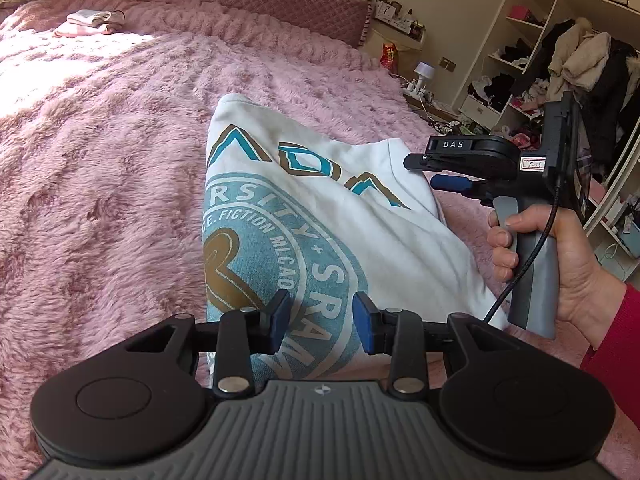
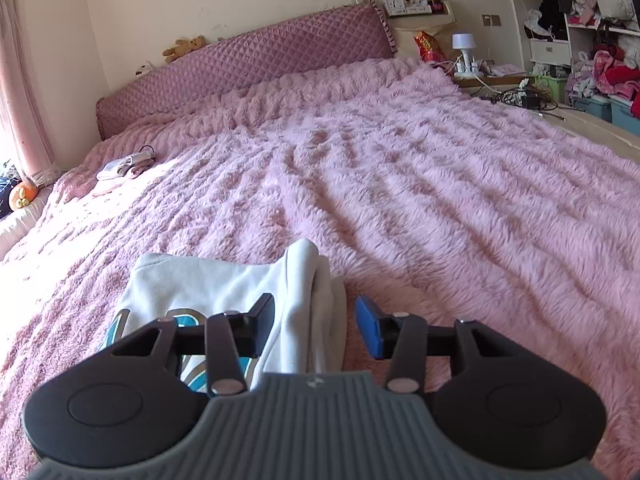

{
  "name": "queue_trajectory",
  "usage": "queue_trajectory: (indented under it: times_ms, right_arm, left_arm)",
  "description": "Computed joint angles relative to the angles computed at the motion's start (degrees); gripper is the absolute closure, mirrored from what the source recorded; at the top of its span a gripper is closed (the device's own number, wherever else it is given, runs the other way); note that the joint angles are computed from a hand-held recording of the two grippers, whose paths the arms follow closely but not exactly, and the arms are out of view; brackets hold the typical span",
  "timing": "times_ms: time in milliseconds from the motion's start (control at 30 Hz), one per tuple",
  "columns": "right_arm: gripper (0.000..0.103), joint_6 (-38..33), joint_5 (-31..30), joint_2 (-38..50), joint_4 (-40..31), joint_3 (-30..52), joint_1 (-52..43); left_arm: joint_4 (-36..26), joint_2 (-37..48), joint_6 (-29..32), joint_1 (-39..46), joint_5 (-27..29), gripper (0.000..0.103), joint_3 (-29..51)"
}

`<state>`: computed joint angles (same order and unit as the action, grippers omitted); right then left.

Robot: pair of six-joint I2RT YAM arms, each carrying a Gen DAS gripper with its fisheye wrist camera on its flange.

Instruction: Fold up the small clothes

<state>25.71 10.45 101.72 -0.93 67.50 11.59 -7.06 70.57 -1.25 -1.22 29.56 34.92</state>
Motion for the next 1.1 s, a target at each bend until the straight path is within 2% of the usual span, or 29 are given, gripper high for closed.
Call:
queue_trajectory:
  times_ms: [33,67,100,233,400,500,567,600,733,833,933,1033,1067,1100]
  right_arm:
    - [0.07,0.71,-0.46,1.35,-0.74,1.11,-0.2]
    - [0.1,0.73,-2.13,2.68,-0.29,1.57,-0.55]
    - [0.101,0.29,-2.54,3.29,-0.17,1.74,-0.58]
    - [0.102,-1.58,-0.35,2.08,4.9,-0.62,-0.04]
    - [0.102,-0.72,0.87,6.67,2.17,1.94,-0.64]
    - [0.099,0.99,-1.21,7.2,5.27,-0.45,-1.94]
    - [0.078,1.79,-0.54,4.62,6.54,-2.75,-2.07]
    - [0.076,1.64,0.21,1.67,7.25,-5.08,-1.76]
    - [0.077,0.04,-2.67,-14.41,12.02,-19.25,0.62]
    - [0.077,-2.94,-3.91,-24.81,9.88,-27.32,5.65]
    - [0.077,-2.48,-0.64,-29.44,5.75,-31.51,11.22]
    - [0.079,2.4,3.62,-29.74,0.28,-33.39,13.18]
    - [0.087,3.57,3.37,-30.41,0.49,-34.99,12.66]
    - [0.09,4.31,2.63,-31.55,1.37,-36.88,11.93]
  left_arm:
    - [0.36,0.24,0.16,-0.01,0.07,0.059,-0.22]
    - [0.72,0.32,0.44,0.03,0.25,0.059,-0.56]
    - [0.99,0.33,0.89,0.0,0.27,0.059,-0.92]
    - [1.5,0.69,2.43,0.37,1.31,0.059,-1.37]
    - [3.02,1.84,2.9,0.46,1.79,0.058,-2.03]
    - [2.87,2.13,2.75,0.17,1.23,0.058,-1.85]
    - [2.47,2.21,2.66,0.36,1.33,0.058,-1.62]
    - [2.3,2.4,2.85,0.67,1.74,0.058,-1.43]
    - [2.12,2.32,2.89,0.71,1.81,0.058,-1.36]
    - [2.27,1.65,2.65,-0.15,0.6,0.058,-1.78]
    - [2.01,1.51,3.16,-0.26,0.35,0.058,-1.76]
    - [0.93,1.62,4.1,0.22,0.75,0.058,-1.4]
    - [0.23,1.54,4.48,0.49,1.02,0.058,-1.29]
    - [-0.35,1.32,4.76,0.74,1.24,0.058,-1.27]
